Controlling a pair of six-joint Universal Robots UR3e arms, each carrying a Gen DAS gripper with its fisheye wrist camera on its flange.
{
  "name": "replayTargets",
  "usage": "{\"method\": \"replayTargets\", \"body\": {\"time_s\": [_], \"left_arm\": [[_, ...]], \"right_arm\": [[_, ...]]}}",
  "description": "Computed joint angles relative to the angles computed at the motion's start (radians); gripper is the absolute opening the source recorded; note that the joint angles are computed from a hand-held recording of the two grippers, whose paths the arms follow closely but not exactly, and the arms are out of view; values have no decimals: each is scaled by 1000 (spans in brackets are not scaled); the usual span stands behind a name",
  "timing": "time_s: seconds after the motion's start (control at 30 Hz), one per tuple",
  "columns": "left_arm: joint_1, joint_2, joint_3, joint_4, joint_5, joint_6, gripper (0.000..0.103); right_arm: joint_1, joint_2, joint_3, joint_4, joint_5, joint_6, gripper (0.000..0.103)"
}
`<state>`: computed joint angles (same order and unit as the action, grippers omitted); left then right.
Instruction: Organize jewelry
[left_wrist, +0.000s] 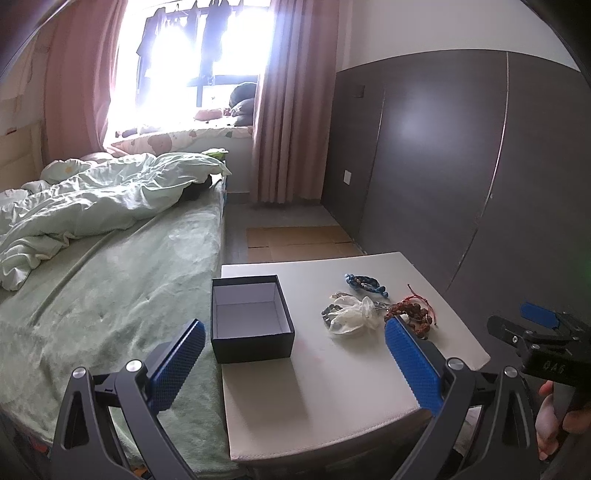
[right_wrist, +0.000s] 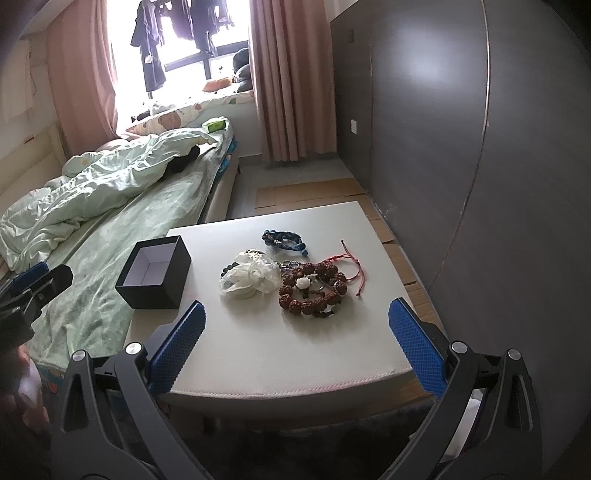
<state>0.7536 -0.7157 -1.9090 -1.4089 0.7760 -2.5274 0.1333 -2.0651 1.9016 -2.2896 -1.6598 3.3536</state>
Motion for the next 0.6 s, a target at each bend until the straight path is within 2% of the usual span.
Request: {"method": "replayTargets", "body": {"time_s": [0.1, 0.43, 0.6], "left_arm": [[17, 8, 6, -27, -11, 12, 95], [-41, -50, -2, 69, 20, -45, 95], [-149, -158, -3, 234, 85, -148, 95]], "right_arm": [[1, 4, -4, 1, 0, 1, 99], [-38, 17, -10, -14, 42, -10, 99], [-59, 51, -22, -37, 68, 1, 99]]}}
